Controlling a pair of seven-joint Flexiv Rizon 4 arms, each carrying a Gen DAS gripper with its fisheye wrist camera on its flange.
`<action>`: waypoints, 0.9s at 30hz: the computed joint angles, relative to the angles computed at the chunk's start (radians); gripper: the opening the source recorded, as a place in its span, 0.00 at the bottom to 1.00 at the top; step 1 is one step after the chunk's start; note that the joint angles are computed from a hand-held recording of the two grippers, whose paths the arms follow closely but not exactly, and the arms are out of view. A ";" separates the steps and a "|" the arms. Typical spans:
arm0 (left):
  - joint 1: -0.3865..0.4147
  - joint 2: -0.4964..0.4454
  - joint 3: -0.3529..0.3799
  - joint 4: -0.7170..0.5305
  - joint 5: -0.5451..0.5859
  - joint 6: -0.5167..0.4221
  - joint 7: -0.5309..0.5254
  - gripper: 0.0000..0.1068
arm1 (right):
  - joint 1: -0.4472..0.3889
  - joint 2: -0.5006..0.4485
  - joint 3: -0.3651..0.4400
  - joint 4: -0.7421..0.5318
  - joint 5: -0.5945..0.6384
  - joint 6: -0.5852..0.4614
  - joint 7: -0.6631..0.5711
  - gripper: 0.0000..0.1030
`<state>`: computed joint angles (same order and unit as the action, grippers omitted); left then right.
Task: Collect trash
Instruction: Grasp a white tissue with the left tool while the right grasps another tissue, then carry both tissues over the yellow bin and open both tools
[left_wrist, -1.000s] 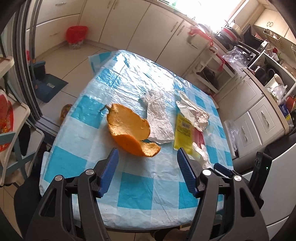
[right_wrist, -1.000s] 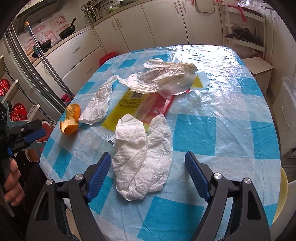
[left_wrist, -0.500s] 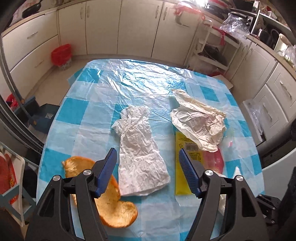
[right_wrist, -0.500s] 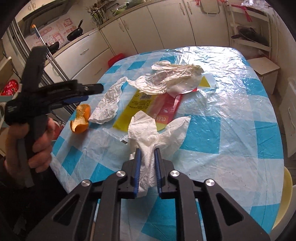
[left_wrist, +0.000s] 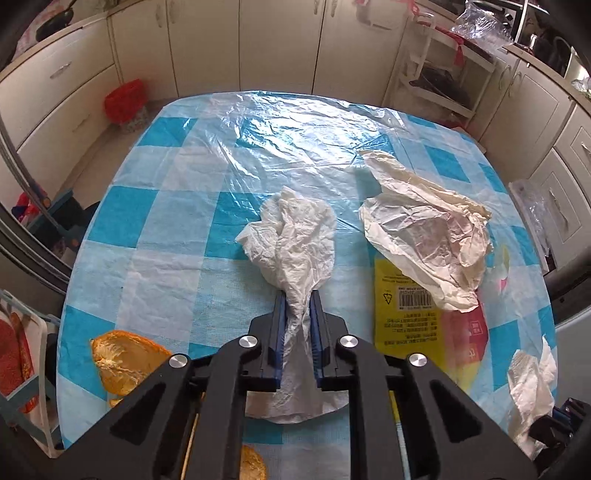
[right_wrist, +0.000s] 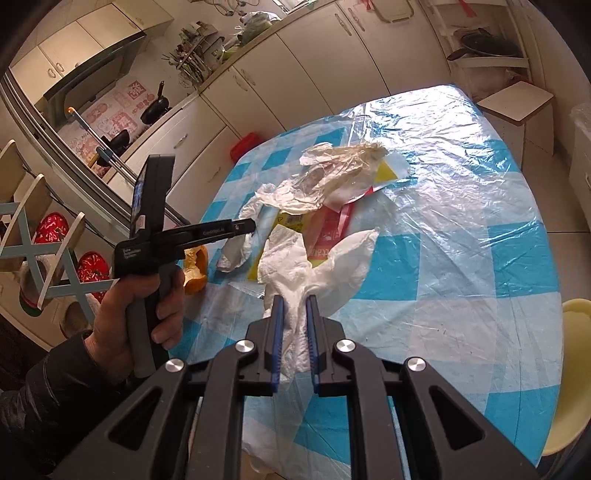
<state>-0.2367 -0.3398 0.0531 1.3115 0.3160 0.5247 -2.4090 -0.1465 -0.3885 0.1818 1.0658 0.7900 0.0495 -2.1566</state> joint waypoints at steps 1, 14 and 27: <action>-0.003 0.005 -0.001 0.002 0.005 0.008 0.001 0.07 | -0.003 -0.002 -0.002 -0.004 0.001 -0.001 -0.001 0.13; -0.013 0.167 -0.038 0.147 0.008 0.171 -0.078 0.06 | -0.034 -0.026 -0.017 -0.031 0.009 0.087 0.080 0.13; -0.085 0.064 -0.108 0.048 -0.065 0.240 0.008 0.06 | -0.092 -0.061 -0.039 -0.045 -0.035 0.223 0.227 0.13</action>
<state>-0.3222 -0.2759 -0.0553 1.3596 0.2510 0.7648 -2.4013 -0.2390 -0.4491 0.1427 1.0211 0.7549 0.2730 -1.9299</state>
